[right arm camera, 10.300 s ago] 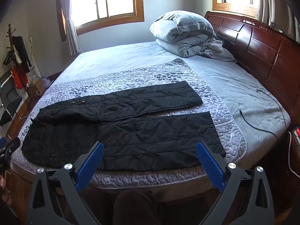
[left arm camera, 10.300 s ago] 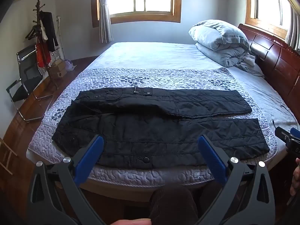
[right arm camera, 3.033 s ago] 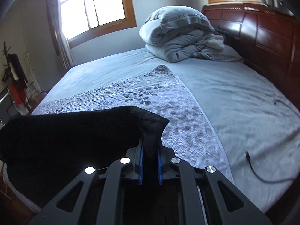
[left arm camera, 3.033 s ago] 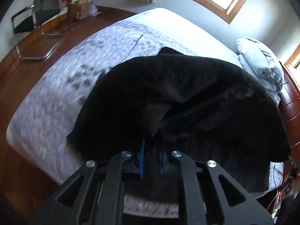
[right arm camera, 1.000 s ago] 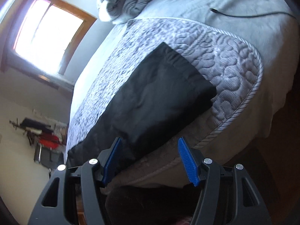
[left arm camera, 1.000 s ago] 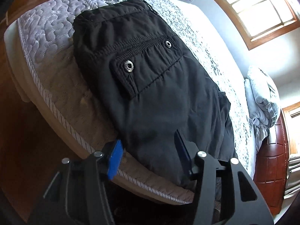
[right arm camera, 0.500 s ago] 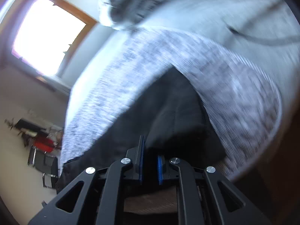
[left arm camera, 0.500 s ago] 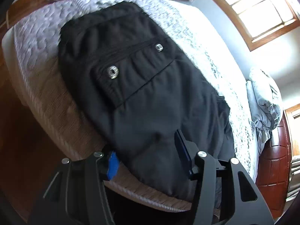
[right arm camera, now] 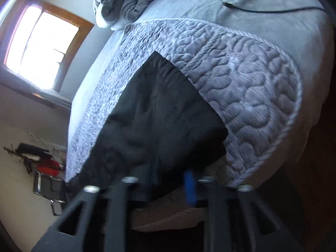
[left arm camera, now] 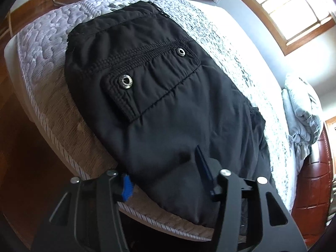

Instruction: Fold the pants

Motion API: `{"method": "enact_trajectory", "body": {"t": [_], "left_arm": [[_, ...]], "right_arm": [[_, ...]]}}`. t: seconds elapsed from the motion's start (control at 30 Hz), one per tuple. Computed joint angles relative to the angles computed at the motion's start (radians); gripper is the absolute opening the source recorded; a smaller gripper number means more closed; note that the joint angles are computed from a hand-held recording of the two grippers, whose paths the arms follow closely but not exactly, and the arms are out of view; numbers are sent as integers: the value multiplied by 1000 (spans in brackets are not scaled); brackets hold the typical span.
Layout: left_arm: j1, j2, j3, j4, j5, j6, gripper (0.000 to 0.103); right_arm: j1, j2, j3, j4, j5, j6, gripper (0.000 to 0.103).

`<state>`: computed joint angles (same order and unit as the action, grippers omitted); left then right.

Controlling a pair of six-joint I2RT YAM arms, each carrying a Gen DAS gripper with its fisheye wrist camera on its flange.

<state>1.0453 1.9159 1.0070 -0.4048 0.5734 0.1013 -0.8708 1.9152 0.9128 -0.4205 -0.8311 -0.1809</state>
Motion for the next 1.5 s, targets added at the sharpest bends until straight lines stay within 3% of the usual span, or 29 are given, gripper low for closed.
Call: {"method": "enact_trajectory", "body": {"t": [0.1, 0.2, 0.43, 1.0, 1.07, 1.13, 1.17, 1.2, 1.23, 1.3, 1.4, 1.5], "left_arm": [[26, -30, -9, -18, 5, 2, 76], [75, -75, -13, -66, 13, 39, 91], [123, -63, 3, -171, 5, 102, 92], [56, 61, 17, -92, -36, -7, 92], [45, 69, 23, -83, -45, -23, 92], [39, 68, 22, -75, -53, -37, 92], [40, 63, 18, -67, -51, -41, 92], [38, 55, 11, -57, -47, -47, 91], [38, 41, 0, -38, -40, -50, 83], [23, 22, -5, -27, -87, -61, 71], [24, 25, 10, -50, -99, -54, 64], [57, 30, 39, -92, -89, -37, 45]], "right_arm": [[-19, -12, 12, -41, -1, -17, 43], [-56, 15, 26, -103, -57, -32, 49], [-50, 55, -2, -69, -74, 22, 56], [68, 125, 5, 120, -51, 241, 57], [90, 125, 17, 139, -52, 264, 51], [113, 128, 40, 139, -36, 271, 36], [125, 130, 56, 136, -26, 277, 33], [130, 131, 63, 136, -26, 280, 28], [144, 124, 80, 131, -22, 284, 21], [166, 100, 105, 101, 0, 261, 17], [204, 59, 123, 93, 23, 244, 15], [223, 40, 142, 69, 37, 228, 15]]}}
